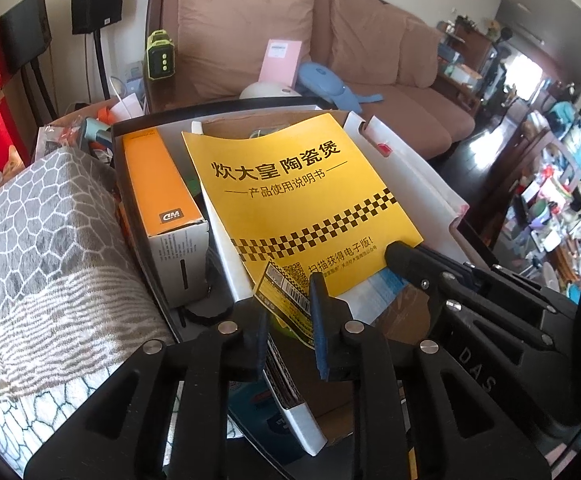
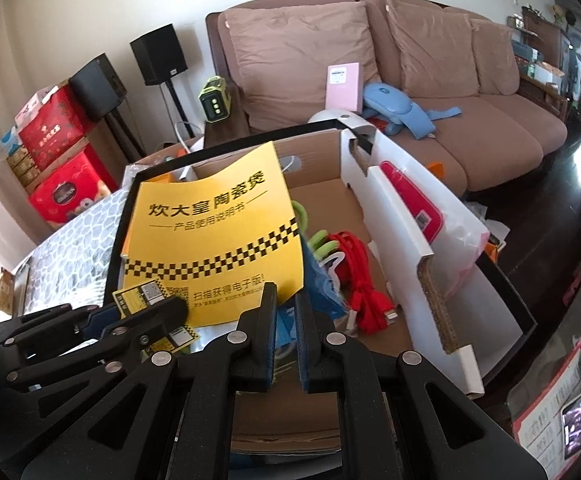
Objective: Organize objects
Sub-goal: 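Lay the booklet flat on the box contents and open the left gripper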
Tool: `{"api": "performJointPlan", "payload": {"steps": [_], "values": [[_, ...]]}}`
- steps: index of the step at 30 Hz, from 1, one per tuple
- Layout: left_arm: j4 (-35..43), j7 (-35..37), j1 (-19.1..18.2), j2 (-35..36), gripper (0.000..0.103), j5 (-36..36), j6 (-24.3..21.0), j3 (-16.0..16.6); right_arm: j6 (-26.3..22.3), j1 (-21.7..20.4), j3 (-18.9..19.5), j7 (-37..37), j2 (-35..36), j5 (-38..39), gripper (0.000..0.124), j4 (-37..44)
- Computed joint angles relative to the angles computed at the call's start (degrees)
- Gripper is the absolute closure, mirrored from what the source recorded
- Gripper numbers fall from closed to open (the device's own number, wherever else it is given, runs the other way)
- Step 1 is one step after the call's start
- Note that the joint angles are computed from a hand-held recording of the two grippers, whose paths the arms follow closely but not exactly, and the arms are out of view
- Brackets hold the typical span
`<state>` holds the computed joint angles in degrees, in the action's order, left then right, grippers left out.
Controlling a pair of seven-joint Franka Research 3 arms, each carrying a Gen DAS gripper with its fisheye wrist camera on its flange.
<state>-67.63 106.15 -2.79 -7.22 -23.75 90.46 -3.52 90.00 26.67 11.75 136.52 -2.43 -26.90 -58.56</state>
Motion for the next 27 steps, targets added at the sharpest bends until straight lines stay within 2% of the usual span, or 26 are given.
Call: {"api": "performJointPlan", "payload": {"steps": [6, 11, 13, 14, 27], "values": [[0.44, 0.13, -0.02, -0.05, 0.082, 0.13, -0.15, -0.06, -1.28, -0.15, 0.13, 0.61, -0.05, -1.51, 0.116, 0.15], [0.48, 0.56, -0.25, -0.81, 0.078, 0.6, 1.43, -0.14, -2.09, 0.05, 0.13, 0.77, 0.06, -2.19, 0.116, 0.43], [-0.46, 0.86, -0.43, -1.63, 0.066, 2.38, 3.36, -0.53, -2.35, 0.12, 0.15, 0.84, 0.31, -2.36, 0.116, 0.87], [-1.37, 1.13, -0.55, -2.29, 0.065, 3.12, 4.81, -0.62, -2.23, 0.14, 0.05, 0.83, 0.27, -2.17, 0.116, 0.81], [0.46, 1.04, -0.85, -1.52, 0.064, 3.93, 4.06, 0.11, -0.22, -0.62, 0.0, 2.24, -0.78, -1.42, 0.112, -0.57]]}}
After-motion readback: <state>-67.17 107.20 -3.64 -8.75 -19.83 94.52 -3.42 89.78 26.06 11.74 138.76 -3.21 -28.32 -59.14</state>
